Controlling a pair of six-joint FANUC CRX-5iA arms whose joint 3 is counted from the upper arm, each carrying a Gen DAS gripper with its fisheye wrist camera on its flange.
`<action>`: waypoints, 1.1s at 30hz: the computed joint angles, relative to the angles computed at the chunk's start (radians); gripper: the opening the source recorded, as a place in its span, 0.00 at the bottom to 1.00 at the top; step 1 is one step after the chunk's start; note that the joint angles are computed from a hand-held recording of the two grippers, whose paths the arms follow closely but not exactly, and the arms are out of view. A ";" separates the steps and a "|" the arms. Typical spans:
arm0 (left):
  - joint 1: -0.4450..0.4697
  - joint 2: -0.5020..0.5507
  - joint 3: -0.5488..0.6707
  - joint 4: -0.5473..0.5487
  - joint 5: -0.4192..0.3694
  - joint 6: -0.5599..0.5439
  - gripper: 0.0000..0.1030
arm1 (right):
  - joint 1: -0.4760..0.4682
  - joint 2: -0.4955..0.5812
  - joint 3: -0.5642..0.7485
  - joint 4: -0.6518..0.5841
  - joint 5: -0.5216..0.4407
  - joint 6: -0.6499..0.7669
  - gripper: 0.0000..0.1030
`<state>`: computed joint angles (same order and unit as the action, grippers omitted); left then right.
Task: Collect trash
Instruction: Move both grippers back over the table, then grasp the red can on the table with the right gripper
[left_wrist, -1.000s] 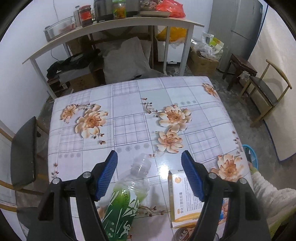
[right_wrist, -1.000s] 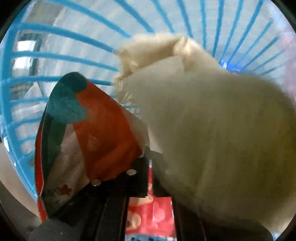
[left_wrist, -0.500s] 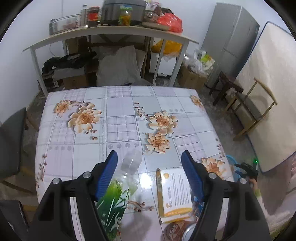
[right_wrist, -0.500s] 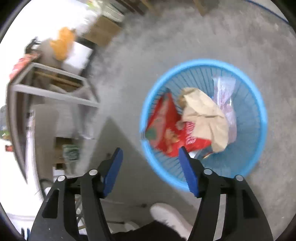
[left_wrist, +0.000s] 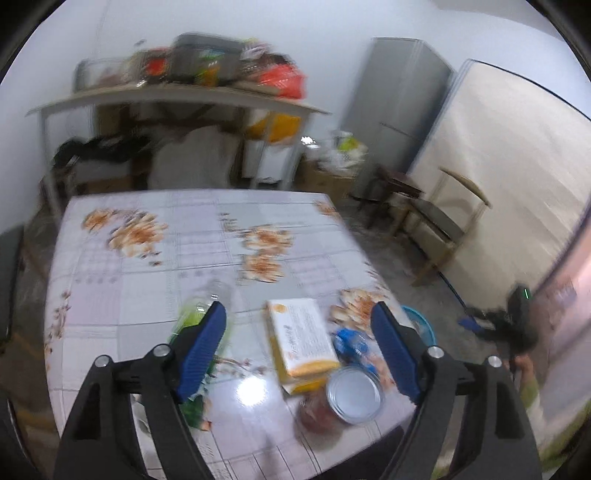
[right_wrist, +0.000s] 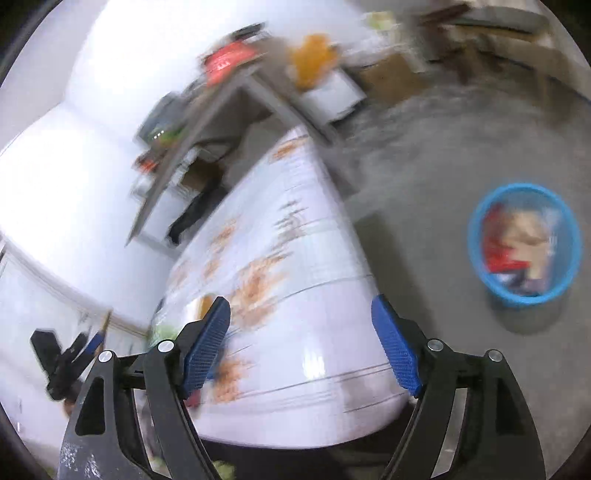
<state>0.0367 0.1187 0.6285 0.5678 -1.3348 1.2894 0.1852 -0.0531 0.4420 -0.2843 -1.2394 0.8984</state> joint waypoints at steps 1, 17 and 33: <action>-0.002 -0.022 -0.035 0.015 0.012 -0.030 0.78 | 0.021 0.012 0.017 -0.010 0.000 0.013 0.73; -0.082 -0.289 -0.472 -0.010 0.132 -0.242 0.82 | 0.353 0.219 0.324 0.057 -0.115 0.236 0.75; -0.063 -0.351 -0.665 -0.030 0.229 -0.210 0.82 | 0.512 0.476 0.609 0.281 -0.377 0.274 0.61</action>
<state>-0.0264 -0.2325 -0.0362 0.5375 -1.1055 1.0797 0.6974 0.4229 1.0514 -0.0034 -1.6164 1.1727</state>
